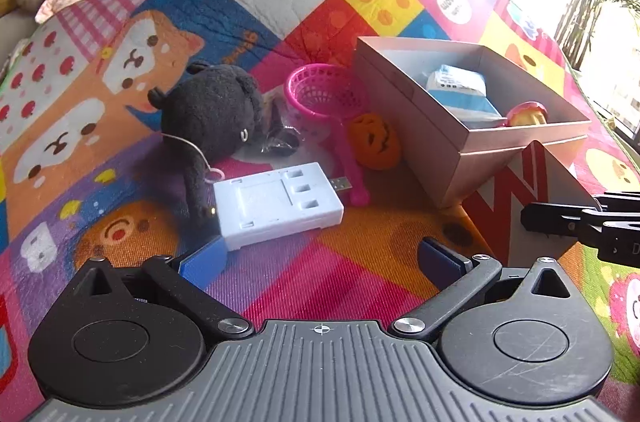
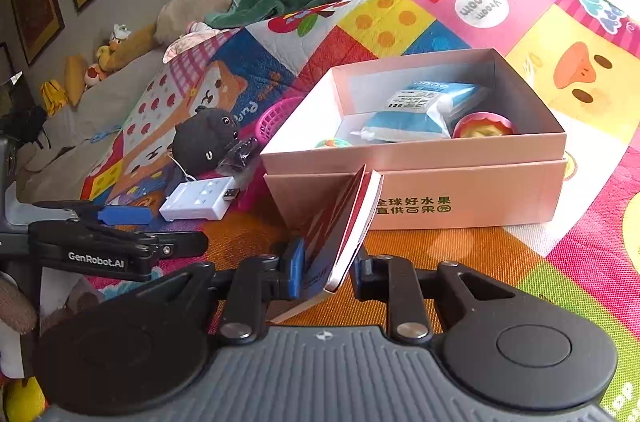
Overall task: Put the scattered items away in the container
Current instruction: 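Reach the left gripper toward the white plastic tray while the right gripper holds the card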
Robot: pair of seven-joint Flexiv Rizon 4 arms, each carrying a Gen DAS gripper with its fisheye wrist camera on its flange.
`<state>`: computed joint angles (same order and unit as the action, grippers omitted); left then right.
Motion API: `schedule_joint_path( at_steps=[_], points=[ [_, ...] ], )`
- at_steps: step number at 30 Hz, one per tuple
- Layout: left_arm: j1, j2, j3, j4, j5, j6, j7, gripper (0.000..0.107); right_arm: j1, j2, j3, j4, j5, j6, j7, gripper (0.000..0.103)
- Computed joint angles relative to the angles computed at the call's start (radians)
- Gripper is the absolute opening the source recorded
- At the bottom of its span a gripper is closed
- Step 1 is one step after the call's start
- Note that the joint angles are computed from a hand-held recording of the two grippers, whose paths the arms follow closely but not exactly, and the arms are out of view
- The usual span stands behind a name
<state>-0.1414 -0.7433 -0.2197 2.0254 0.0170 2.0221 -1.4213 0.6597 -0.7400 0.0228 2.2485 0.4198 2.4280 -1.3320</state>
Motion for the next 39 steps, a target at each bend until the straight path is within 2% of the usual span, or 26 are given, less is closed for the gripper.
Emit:
schedule_joint_path(
  at_steps=[1,4,7,11,16,20,22,25,26,30,39],
  points=[
    [-0.010,-0.002,0.008,-0.005,-0.007,-0.002,0.001,0.103,-0.011,0.001,0.009,0.007,-0.013,0.011,0.004,0.016],
    [-0.034,-0.005,0.028,-0.013,-0.026,-0.004,0.005,0.103,-0.026,0.005,0.031,0.036,-0.027,0.056,0.014,0.012],
    [-0.059,-0.010,0.050,-0.018,-0.050,-0.003,0.008,0.103,-0.038,0.007,0.056,0.080,-0.028,0.113,0.028,0.011],
    [-0.056,-0.021,0.040,-0.040,-0.066,-0.015,0.002,0.103,-0.053,0.006,0.100,0.153,-0.019,0.186,0.074,0.011],
    [-0.172,-0.052,0.141,-0.115,-0.185,-0.021,0.007,0.103,-0.046,-0.047,0.125,0.190,0.010,0.294,0.133,0.013],
    [-0.282,-0.088,0.253,-0.173,-0.266,-0.029,0.077,0.103,-0.049,-0.069,0.121,0.188,0.004,0.322,0.167,0.015],
    [-0.247,-0.094,0.226,-0.178,-0.223,-0.021,0.126,0.103,-0.034,-0.076,0.110,0.183,0.016,0.326,0.161,0.017],
    [-0.088,-0.098,0.078,-0.172,-0.058,-0.020,0.184,0.103,-0.034,-0.086,0.108,0.180,0.013,0.329,0.166,0.020],
    [-0.071,-0.102,0.064,-0.173,-0.035,-0.018,0.202,0.103,-0.042,-0.087,0.110,0.182,0.003,0.332,0.173,0.020],
    [-0.051,-0.120,0.051,-0.191,-0.008,-0.015,0.243,0.103,-0.045,-0.088,0.108,0.184,-0.008,0.330,0.182,0.023],
    [0.001,-0.131,0.005,-0.193,0.012,0.000,0.235,0.103,-0.035,-0.092,0.104,0.182,-0.005,0.328,0.175,0.025]
  ],
)
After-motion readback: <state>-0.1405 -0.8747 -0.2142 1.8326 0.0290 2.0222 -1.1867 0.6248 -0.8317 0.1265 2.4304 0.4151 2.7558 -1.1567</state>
